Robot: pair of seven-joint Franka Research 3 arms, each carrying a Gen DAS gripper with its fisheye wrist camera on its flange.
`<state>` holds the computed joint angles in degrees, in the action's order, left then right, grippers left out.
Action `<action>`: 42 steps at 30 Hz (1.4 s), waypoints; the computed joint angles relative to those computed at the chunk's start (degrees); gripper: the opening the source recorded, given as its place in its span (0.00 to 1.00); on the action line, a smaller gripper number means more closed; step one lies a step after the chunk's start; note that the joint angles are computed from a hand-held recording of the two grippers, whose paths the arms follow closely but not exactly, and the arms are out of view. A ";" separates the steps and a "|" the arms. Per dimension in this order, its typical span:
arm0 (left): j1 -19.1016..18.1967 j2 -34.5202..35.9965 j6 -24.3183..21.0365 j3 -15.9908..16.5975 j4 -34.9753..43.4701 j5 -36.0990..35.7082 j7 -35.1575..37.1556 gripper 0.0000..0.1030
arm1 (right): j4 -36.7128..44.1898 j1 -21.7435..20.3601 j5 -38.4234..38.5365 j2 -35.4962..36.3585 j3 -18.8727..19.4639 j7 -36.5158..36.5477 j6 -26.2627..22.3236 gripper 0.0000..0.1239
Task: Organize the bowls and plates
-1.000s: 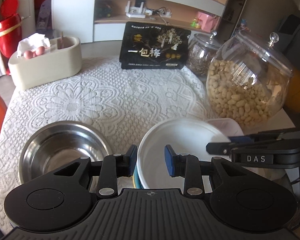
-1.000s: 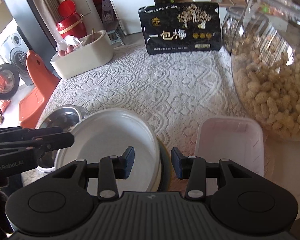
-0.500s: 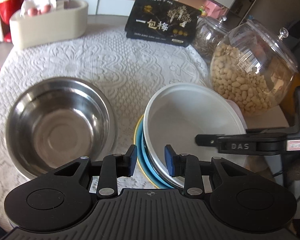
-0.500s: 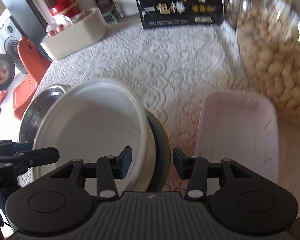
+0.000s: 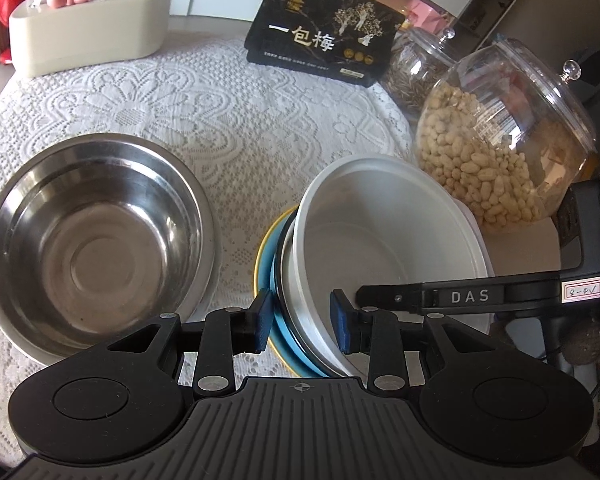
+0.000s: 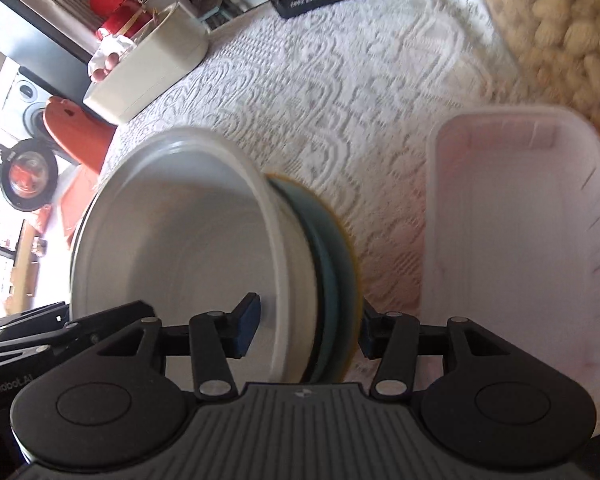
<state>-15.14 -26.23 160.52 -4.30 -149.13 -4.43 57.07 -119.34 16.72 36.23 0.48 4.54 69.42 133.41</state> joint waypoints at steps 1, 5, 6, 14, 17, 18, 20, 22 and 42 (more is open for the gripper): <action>-0.16 -0.03 -0.01 0.20 -0.02 -0.16 0.17 0.34 | -0.14 0.06 0.00 -0.07 0.04 -0.03 0.18 0.42; -0.90 -0.38 -0.12 0.89 -0.24 -1.12 0.88 0.34 | -0.12 0.13 -0.09 0.00 0.03 0.06 0.29 0.43; -1.08 -0.59 -0.18 1.06 -0.34 -1.40 1.13 0.34 | -0.08 0.09 0.01 0.03 0.00 -0.03 0.12 0.43; -0.71 -2.83 -1.35 0.87 -1.58 -1.68 1.35 0.37 | -1.74 0.41 0.05 -1.13 0.20 -0.68 2.78 0.43; 0.61 -2.48 -1.67 -0.03 -1.21 -0.54 -0.32 0.40 | -2.65 0.64 0.03 -1.69 0.20 -0.97 4.98 0.43; 0.95 -2.08 -1.90 -0.29 -0.81 -0.02 -0.64 0.39 | -2.61 0.62 0.55 -1.60 0.09 -1.11 5.10 0.43; 1.08 -1.06 -2.36 -0.20 0.06 0.40 -0.71 0.37 | -2.28 0.51 2.23 -1.14 -0.11 -1.58 4.88 0.43; 1.05 0.05 -2.87 0.04 0.88 0.32 -0.54 0.36 | -2.12 0.36 4.04 -0.74 -0.22 -2.39 4.29 0.43; 2.05 5.93 -4.99 -1.13 4.47 -1.05 -1.30 0.37 | -2.73 0.00 7.01 -0.78 -0.14 -3.72 1.85 0.45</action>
<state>-13.09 -20.30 155.54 -5.43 -144.66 -5.48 55.77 -122.07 16.72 43.23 -0.30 4.40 65.70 135.26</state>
